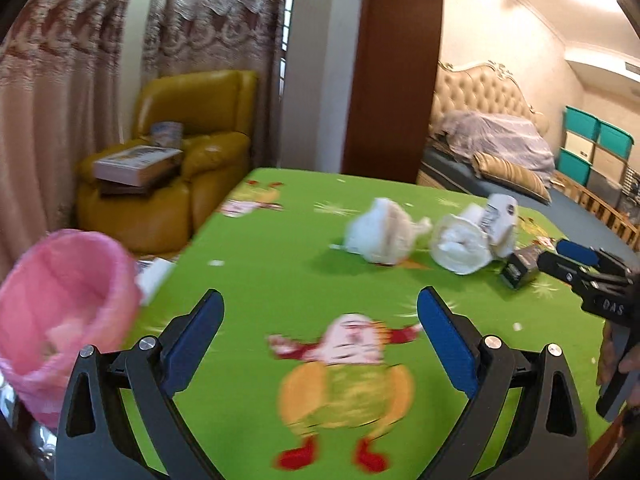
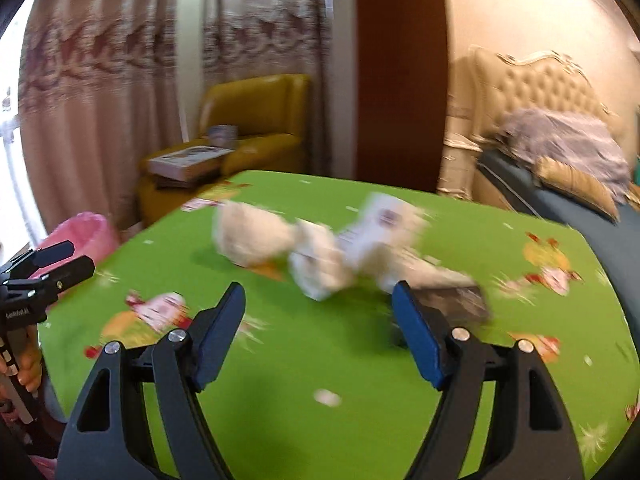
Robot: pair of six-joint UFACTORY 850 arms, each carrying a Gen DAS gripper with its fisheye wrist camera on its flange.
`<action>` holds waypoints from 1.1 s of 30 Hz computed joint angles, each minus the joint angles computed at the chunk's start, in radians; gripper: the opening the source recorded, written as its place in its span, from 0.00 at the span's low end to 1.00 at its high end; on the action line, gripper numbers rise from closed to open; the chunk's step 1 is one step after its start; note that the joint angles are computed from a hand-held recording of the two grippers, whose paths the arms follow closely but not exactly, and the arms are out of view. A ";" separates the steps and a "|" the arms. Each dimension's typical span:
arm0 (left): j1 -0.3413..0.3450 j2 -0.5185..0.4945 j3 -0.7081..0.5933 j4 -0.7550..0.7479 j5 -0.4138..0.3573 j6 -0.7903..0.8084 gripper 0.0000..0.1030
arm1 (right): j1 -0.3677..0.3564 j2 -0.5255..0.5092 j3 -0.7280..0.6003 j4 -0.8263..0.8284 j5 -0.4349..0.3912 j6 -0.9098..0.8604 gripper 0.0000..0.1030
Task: Collect trash
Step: 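Move both open tools back over the remaining trash on the table, then reach the right tool toward the black DORMI box and surround it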
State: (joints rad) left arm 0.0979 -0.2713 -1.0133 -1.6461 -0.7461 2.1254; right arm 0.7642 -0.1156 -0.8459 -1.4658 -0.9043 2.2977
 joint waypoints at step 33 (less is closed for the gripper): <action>-0.215 0.026 0.070 -0.128 0.255 0.136 0.89 | -0.132 -0.064 -0.036 0.214 0.004 0.031 0.81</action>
State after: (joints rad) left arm -0.1172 -0.2450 -0.9435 -1.7737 -0.4911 2.2615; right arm 0.6321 -0.1800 -0.8822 -1.2517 -0.9006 2.3292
